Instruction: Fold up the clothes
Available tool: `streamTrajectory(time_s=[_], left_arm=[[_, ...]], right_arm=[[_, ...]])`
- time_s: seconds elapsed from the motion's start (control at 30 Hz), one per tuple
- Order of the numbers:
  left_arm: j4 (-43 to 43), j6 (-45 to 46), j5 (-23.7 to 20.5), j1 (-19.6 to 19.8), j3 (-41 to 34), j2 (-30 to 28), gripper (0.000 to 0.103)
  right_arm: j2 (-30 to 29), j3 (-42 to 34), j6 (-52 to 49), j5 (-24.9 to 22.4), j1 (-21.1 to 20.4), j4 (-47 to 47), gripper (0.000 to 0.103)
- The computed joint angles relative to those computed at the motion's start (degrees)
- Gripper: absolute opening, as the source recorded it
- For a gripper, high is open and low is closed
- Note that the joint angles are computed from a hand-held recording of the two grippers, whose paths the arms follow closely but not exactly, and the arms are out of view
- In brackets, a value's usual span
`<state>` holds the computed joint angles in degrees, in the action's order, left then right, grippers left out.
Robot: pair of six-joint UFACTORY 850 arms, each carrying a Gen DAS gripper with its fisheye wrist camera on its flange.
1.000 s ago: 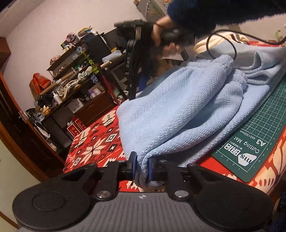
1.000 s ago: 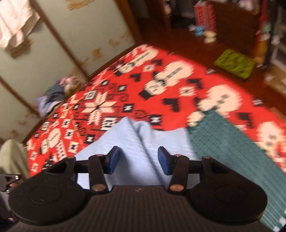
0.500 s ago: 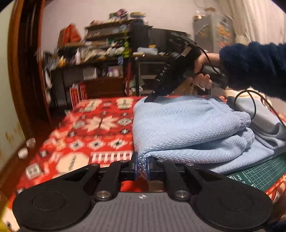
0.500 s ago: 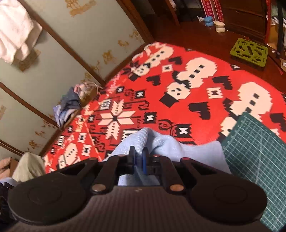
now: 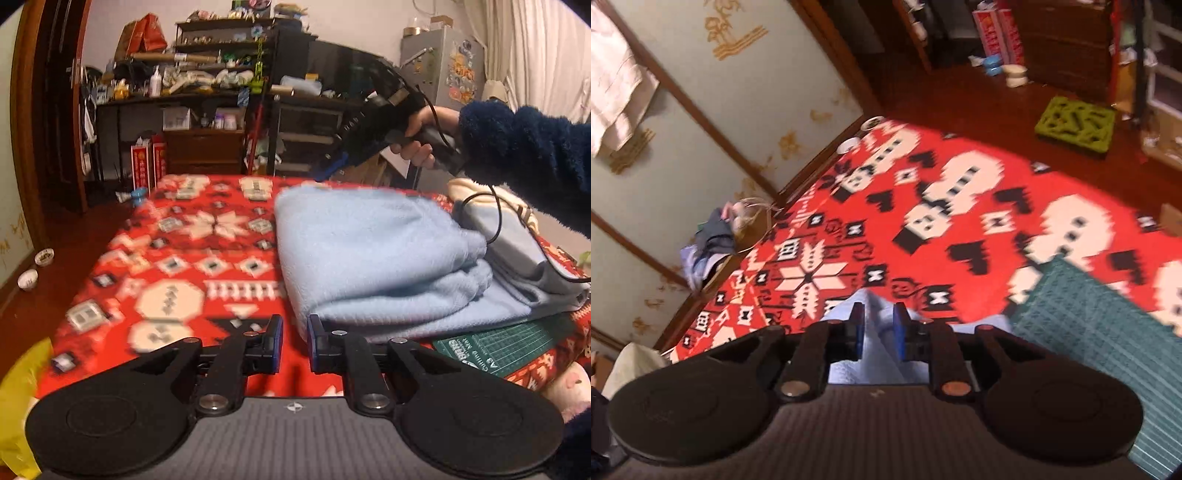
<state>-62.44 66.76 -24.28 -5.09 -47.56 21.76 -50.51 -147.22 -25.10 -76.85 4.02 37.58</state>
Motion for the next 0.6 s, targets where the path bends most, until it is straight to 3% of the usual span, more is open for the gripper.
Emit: streamTrajectory(time_s=[0.1, 0.17, 0.27, 0.37, 0.43, 0.57, 0.6], left_arm=[[-9.5, 8.2, -2.7, 0.4, -4.9, -4.5, 0.014], [-11.1, 8.0, -5.5, -1.3, -10.4, -10.3, 0.014], [-8.6, 6.5, -7.1, -4.3, -17.0, -17.7, 0.009], [-1.7, -0.7, -11.0, -5.9, -22.1, -23.8, 0.007], [2.5, -3.4, -12.0, -6.9, -22.4, -25.0, 0.007], [4.4, -1.9, -12.2, -7.8, -20.3, -23.6, 0.006], [4.3, -2.2, -13.2, -7.6, -20.6, -23.5, 0.006]], right_arm=[[2.9, 3.4, -3.7, -0.1, 0.4, 1.7, 0.013], [4.7, 6.0, -5.5, -0.4, 1.4, 2.1, 0.013], [5.9, 8.6, -5.8, 0.4, 4.0, -4.1, 0.013], [7.1, 12.8, -4.4, 4.2, 4.5, -7.5, 0.008], [8.6, 16.8, -4.2, 8.1, 4.2, -8.1, 0.000], [11.4, 21.9, -5.0, 11.2, 1.5, -3.1, 0.000], [13.4, 24.1, -4.6, 12.9, 0.7, -2.9, 0.006]])
